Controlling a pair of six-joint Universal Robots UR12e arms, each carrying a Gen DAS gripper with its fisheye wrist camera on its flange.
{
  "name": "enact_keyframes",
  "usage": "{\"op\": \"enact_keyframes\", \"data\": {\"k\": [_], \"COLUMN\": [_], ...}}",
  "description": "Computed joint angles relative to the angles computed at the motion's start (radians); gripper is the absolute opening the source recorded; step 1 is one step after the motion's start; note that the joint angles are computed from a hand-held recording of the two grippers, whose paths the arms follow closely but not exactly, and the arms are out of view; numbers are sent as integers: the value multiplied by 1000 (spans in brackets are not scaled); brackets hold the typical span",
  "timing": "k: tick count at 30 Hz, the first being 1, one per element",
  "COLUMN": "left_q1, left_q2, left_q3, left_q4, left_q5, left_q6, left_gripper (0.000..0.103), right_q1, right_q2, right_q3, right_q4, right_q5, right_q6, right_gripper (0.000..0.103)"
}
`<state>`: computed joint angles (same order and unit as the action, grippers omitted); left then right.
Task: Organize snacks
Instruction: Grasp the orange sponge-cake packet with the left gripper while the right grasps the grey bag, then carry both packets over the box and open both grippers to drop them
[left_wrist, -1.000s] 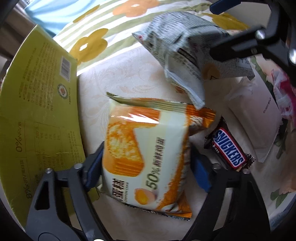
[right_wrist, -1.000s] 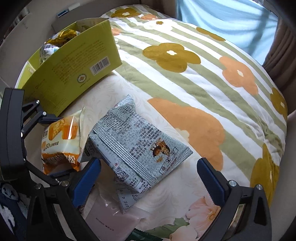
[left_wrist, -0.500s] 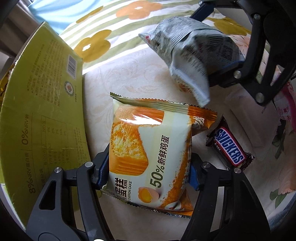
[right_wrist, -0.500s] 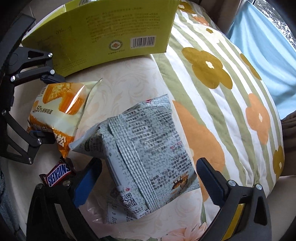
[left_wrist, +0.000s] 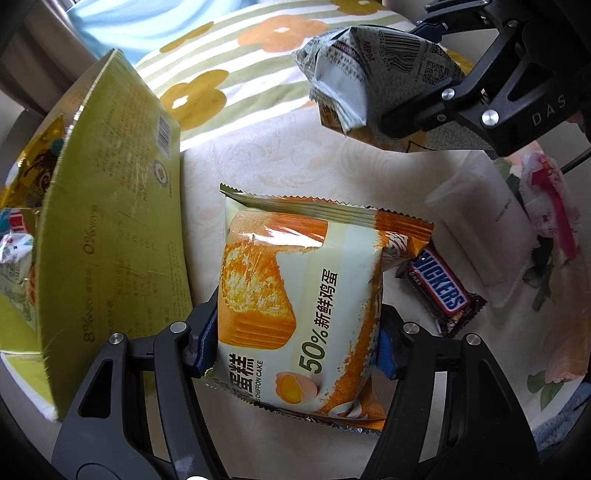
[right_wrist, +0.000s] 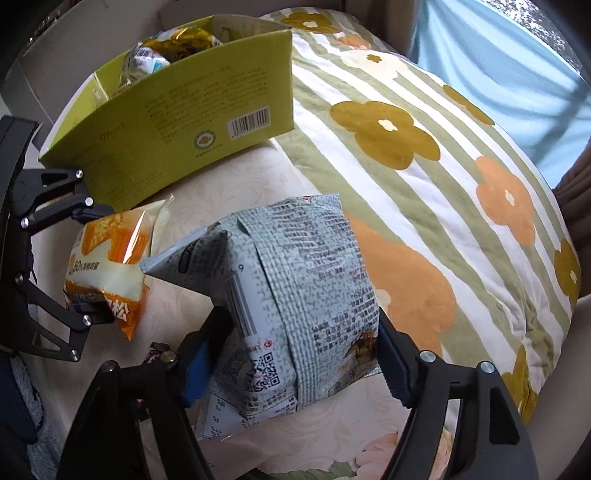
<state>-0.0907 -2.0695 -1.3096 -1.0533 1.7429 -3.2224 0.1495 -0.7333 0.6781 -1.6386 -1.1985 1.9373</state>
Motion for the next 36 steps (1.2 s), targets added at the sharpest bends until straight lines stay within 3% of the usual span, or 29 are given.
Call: {"op": "enact_keyframes", "data": {"k": [16,25,31,36], "left_q1": [1,75,133,194], "left_q2": [138,205,242,268], "left_q3": [-88,-127,-163,-192], "left_q4": [213,292,328,331], "left_q5": [-21,6,47,52], "left_q6": [22,-43,-87,-119], "left_gripper": [62,62,62,62], "right_q1": [-17,22,68,111], "right_q2": [-134,-186,-187,-176], "right_q3": [89,116,113,108], "right_q4": [-166,-277,-298,-319], "right_q5": [122,171,189,180], "right_q6": [305,422,494,611], "right_gripper": [70,70,70,70]}}
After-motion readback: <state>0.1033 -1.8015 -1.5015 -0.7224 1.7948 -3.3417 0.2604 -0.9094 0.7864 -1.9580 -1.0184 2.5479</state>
